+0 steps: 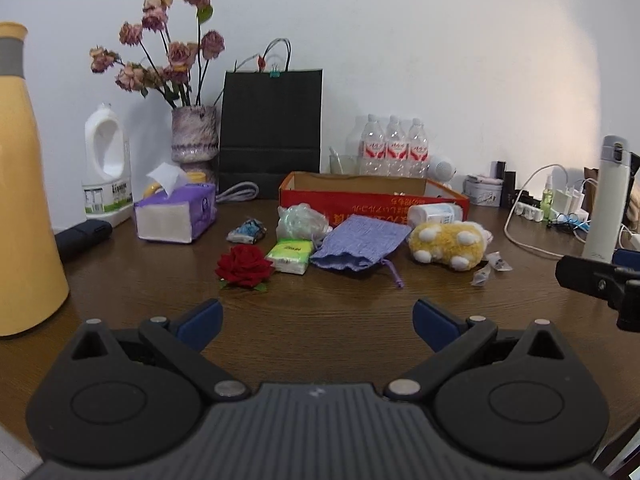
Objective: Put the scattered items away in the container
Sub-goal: 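Grasp the purple cloth pouch with the right tool while the left grasps the red rose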
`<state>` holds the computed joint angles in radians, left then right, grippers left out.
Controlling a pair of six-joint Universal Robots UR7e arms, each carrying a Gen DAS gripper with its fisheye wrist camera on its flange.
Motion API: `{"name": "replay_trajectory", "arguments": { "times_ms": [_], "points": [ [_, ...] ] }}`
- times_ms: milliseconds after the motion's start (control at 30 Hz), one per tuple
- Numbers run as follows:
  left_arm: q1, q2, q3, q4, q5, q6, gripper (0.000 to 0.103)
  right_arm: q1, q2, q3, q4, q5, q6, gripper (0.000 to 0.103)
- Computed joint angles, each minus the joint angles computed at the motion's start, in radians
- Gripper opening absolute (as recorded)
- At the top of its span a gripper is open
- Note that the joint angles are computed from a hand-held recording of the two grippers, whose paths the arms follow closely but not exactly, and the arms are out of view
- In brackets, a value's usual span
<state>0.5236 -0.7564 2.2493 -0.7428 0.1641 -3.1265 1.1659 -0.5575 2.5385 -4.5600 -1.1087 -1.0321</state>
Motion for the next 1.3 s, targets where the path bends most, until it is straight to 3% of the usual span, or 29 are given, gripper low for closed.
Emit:
{"name": "replay_trajectory", "arguments": {
  "times_ms": [167,233,400,567,633,700,733,767,800,967,1133,1300],
  "points": [
    [0.172,-0.086,-0.057,0.001,0.073,0.128,0.103,0.149,-0.079,-0.134,0.324,-0.224,-0.035,0.101],
    [0.242,-0.125,-0.087,0.027,0.118,0.165,0.103,0.187,-0.101,-0.19,0.457,-0.259,-0.005,0.097],
    [0.398,-0.146,-0.239,0.215,0.198,0.184,0.103,0.277,-0.13,-0.381,0.871,-0.32,0.187,0.087],
    [0.47,-0.167,-0.299,0.315,0.293,0.161,0.091,0.347,-0.052,-0.564,1.051,-0.367,0.356,0.075],
    [0.483,-0.167,-0.308,0.322,0.305,0.168,0.082,0.366,-0.016,-0.624,1.073,-0.398,0.417,0.068],
    [0.491,-0.162,-0.323,0.36,0.313,0.136,0.067,0.391,0.024,-0.68,1.075,-0.477,0.464,0.033],
    [0.493,-0.162,-0.326,0.376,0.321,0.119,0.058,0.397,0.034,-0.691,1.068,-0.5,0.468,0.027],
    [0.492,-0.164,-0.321,0.372,0.323,0.118,0.057,0.395,0.038,-0.693,1.06,-0.493,0.464,0.022],
    [0.489,-0.166,-0.314,0.357,0.319,0.131,0.054,0.393,0.036,-0.689,1.054,-0.483,0.457,0.007],
    [0.452,-0.187,-0.262,0.29,0.294,0.141,0.041,0.386,-0.001,-0.588,0.891,-0.4,0.337,0.003],
    [0.352,-0.221,-0.171,0.219,0.243,0.098,0.039,0.368,-0.071,-0.435,0.681,-0.306,0.197,0.003],
    [0.23,-0.225,-0.111,0.187,0.198,0.083,0.039,0.322,-0.161,-0.31,0.644,-0.254,0.152,0.003]
  ]
}}
